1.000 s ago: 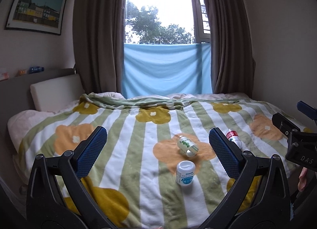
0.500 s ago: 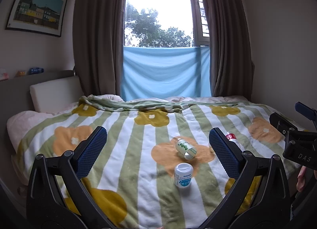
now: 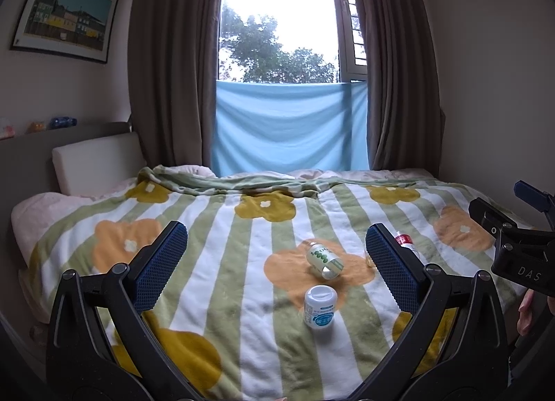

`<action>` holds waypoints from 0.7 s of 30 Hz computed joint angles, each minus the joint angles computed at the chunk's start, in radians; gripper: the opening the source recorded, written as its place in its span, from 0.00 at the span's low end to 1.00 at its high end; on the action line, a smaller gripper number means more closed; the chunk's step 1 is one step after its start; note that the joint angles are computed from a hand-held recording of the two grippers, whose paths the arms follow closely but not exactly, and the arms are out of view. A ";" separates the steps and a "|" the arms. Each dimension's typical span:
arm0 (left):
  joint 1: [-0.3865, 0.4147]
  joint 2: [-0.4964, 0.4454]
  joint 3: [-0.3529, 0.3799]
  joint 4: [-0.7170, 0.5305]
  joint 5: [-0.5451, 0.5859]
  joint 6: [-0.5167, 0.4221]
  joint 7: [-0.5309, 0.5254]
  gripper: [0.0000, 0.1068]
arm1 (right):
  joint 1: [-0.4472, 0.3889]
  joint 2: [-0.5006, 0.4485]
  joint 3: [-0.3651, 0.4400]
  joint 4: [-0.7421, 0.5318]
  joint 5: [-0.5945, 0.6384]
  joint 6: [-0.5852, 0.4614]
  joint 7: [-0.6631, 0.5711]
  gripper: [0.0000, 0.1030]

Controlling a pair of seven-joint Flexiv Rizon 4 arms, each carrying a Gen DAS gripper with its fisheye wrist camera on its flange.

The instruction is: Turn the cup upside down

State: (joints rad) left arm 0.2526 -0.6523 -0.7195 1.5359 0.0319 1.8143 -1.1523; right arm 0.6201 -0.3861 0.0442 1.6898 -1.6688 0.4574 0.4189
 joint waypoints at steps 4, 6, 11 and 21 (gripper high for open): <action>-0.001 0.000 0.002 -0.001 0.001 0.001 0.000 0.96 | -0.001 0.000 0.000 0.000 0.000 0.000 0.008 0.99; -0.009 -0.001 0.012 -0.003 -0.001 0.001 -0.001 0.96 | -0.002 -0.003 0.000 -0.001 0.004 0.001 0.013 0.99; -0.014 -0.004 0.016 -0.003 -0.001 0.001 -0.003 0.96 | 0.002 -0.009 -0.002 -0.007 0.012 0.001 0.012 0.99; -0.021 -0.006 0.021 0.004 0.007 0.016 -0.008 0.96 | 0.007 -0.011 -0.004 -0.010 0.019 -0.002 0.014 0.99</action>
